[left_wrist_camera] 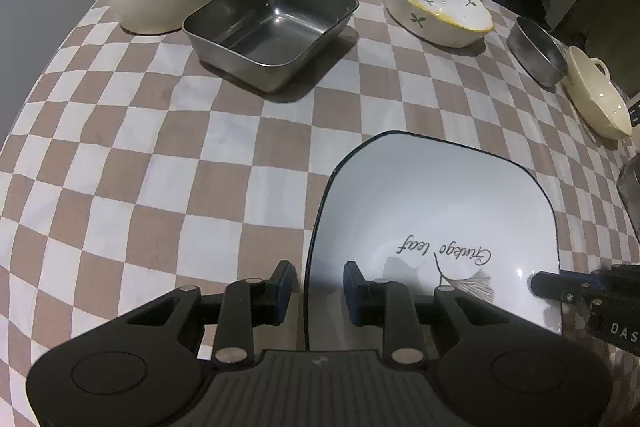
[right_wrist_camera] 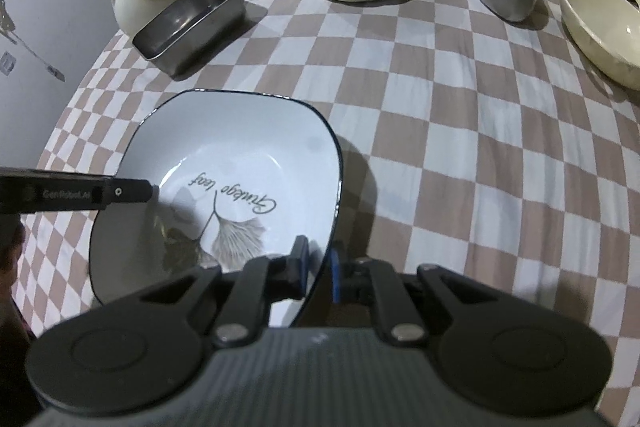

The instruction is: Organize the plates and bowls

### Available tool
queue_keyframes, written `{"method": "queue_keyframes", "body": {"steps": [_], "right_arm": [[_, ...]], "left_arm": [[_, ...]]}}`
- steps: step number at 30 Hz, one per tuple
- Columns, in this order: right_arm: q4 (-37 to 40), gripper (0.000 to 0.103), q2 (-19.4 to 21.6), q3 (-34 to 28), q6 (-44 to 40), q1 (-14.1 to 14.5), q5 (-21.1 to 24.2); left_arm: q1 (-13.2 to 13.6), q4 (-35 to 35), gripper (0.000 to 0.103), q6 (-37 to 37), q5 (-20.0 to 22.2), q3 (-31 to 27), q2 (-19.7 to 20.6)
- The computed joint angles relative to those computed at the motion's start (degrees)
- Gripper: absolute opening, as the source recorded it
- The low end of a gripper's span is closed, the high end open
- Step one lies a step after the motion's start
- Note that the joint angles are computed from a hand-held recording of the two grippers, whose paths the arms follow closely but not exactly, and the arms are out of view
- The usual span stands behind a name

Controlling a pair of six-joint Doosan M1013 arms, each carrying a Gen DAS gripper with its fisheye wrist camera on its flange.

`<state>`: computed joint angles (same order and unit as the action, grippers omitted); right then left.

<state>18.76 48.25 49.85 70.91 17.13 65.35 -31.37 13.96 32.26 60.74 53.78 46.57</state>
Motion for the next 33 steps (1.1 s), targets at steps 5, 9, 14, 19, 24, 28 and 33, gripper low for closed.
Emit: {"method": "queue_keyframes", "body": {"steps": [5, 9, 14, 19, 24, 28, 33], "right_arm": [[0.29, 0.014, -0.34, 0.61, 1.08, -0.1, -0.5], [-0.56, 0.024, -0.82, 1.31, 2.14, 0.01, -1.14], [-1.1, 0.059, -1.73, 2.82, 2.11, -0.03, -2.19], [-0.37, 0.075, -3.23, 5.17, 1.67, -0.35, -5.02], [-0.66, 0.095, -4.87, 7.73, 0.89, -0.58, -8.99], [-0.2, 0.102, -6.24, 9.78, 0.15, -1.05, -11.76], [0.62, 0.102, -7.63, 11.83, -0.63, -1.7, -14.43]], "left_arm": [[-0.31, 0.62, 0.031, 0.41, -0.36, 0.29, -0.41], [-0.52, 0.98, 0.04, 0.6, 0.75, 0.06, -0.44], [-0.83, 1.92, 0.057, 0.1, 1.2, 0.46, -0.88], [-1.49, 3.6, 0.073, 0.24, 2.09, 0.3, -1.06], [-2.07, 5.0, 0.089, 0.23, 2.58, 0.39, -1.33], [-2.52, 6.76, 0.101, -0.87, 2.52, 0.7, -1.66], [-3.14, 9.19, 0.103, -1.95, 2.4, 0.22, -1.69]]}}
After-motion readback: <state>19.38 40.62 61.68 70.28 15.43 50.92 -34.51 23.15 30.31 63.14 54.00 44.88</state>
